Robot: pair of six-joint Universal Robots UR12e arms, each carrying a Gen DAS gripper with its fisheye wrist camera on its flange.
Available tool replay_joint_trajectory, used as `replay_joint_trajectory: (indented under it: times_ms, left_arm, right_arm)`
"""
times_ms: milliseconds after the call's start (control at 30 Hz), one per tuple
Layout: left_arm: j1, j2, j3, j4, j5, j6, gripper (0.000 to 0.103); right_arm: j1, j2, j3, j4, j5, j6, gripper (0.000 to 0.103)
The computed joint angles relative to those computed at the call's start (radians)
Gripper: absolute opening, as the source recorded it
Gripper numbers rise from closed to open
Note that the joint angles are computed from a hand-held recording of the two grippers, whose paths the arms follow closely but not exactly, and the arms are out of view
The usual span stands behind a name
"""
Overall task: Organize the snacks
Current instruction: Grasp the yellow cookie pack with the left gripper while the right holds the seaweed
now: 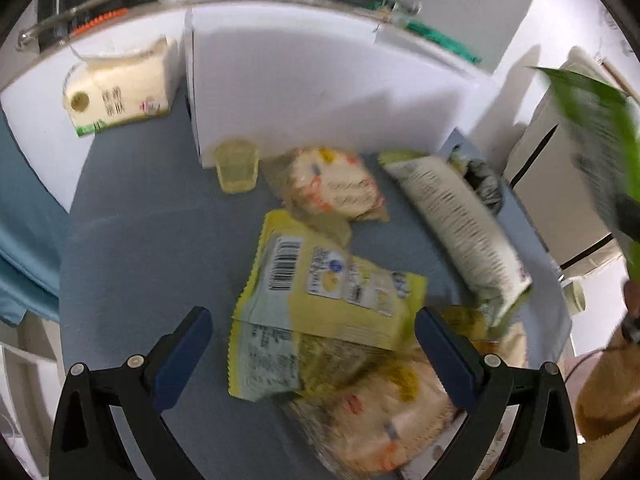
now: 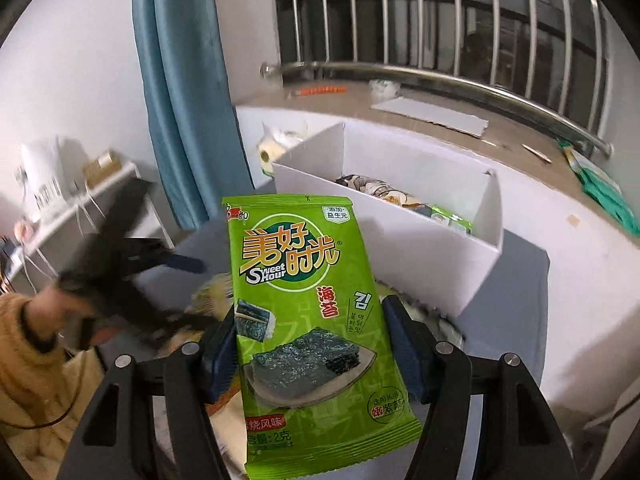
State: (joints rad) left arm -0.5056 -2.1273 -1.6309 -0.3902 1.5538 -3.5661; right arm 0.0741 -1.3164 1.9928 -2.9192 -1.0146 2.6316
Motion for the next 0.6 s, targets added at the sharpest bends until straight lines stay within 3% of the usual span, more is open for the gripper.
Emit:
replay_joint_trajectory:
  times_ms: [133, 167, 233, 267, 400, 600]
  left_arm:
    - [0.012, -0.022, 0.014, -0.017, -0.056, -0.004, 0.098]
    - [0.008, -0.023, 0.013, -0.005, -0.052, 0.013, 0.091]
    - [0.012, -0.021, 0.005, 0.022, -0.103, 0.024, 0.063]
    - [0.011, -0.018, -0.002, 0.040, -0.111, 0.017, 0.061]
    - [-0.004, 0.002, -0.025, 0.085, -0.027, 0.009, 0.051]
    - [-0.014, 0.051, -0.063, 0.230, 0.049, 0.007, 0.051]
  right_arm:
    - [-0.029, -0.022, 0.056, -0.033, 0.044, 0.038, 0.071]
    - [-0.032, -0.022, 0.057, -0.029, 0.048, 0.046, 0.071]
    - [-0.029, -0.022, 0.057, -0.025, 0.050, 0.067, 0.071]
    - [-0.029, -0.020, 0.060, -0.026, 0.053, 0.072, 0.071]
    - [-0.025, -0.010, 0.057, -0.038, 0.044, 0.091, 0.071]
    - [-0.025, -0.007, 0.066, -0.112, 0.037, 0.144, 0.071]
